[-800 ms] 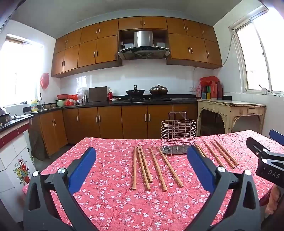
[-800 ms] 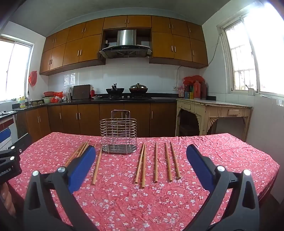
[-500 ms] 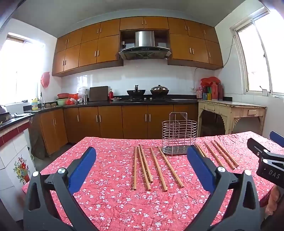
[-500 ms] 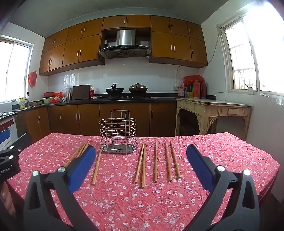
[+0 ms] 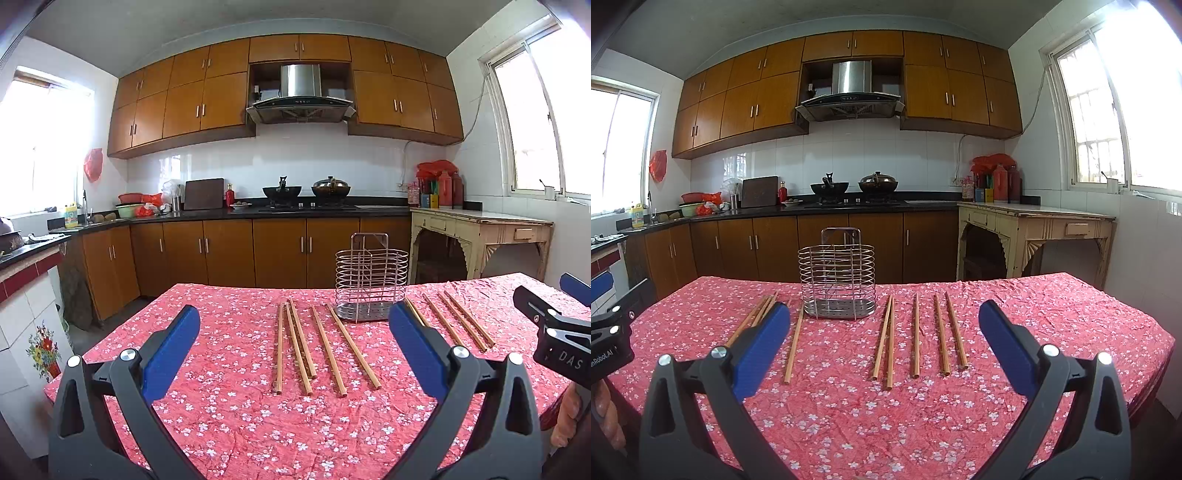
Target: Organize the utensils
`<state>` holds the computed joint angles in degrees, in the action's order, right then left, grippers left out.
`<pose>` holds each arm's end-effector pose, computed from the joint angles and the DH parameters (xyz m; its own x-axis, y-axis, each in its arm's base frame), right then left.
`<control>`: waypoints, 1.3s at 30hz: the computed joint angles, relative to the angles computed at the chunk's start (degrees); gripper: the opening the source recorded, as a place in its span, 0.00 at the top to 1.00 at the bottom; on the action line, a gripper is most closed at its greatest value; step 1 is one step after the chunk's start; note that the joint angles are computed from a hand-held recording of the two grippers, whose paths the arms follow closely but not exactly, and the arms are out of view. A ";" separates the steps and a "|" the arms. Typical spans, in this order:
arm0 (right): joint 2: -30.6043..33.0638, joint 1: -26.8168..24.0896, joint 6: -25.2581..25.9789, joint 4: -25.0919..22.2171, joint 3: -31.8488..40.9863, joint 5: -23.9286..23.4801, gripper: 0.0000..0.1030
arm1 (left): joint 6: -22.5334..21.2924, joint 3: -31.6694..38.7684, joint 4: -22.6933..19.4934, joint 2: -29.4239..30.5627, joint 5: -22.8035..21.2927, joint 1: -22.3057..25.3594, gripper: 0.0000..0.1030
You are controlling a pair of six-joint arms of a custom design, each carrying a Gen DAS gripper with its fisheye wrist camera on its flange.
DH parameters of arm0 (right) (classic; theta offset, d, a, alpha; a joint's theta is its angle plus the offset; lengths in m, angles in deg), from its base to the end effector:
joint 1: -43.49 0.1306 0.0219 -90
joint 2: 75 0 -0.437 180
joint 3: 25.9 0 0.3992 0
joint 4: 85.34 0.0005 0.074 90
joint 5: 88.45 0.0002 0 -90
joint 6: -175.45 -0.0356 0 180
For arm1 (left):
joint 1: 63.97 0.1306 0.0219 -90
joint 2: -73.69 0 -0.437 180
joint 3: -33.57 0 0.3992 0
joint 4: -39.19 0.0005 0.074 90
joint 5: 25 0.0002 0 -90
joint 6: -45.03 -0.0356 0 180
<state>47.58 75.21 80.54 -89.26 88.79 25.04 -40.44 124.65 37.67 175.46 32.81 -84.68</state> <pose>0.6516 0.3855 0.4220 -0.1863 -0.0229 -0.9822 -0.1349 0.9909 0.0025 0.5725 -0.1967 0.4621 -0.1824 -0.0025 -0.9832 -0.2028 0.9786 0.0351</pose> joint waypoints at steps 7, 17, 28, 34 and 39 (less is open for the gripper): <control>0.10 -0.10 -0.38 0.57 -0.83 -0.08 0.04 | 0.13 0.94 -0.95 0.15 0.13 -0.14 0.02; -0.01 -0.18 -0.52 0.45 -0.89 -0.27 0.04 | 0.28 0.84 -0.91 0.09 0.26 -0.04 0.02; 0.05 -0.27 -0.58 0.21 -0.74 -0.38 0.04 | 0.51 1.13 -0.87 0.56 0.24 0.01 0.02; 0.24 -0.21 -0.68 0.12 -0.58 -0.36 0.04 | 0.40 1.01 -0.69 0.53 0.33 0.04 0.02; 0.33 -0.20 -0.73 0.12 -0.54 -0.34 0.04 | 0.55 0.97 -0.63 0.64 0.29 -0.01 0.02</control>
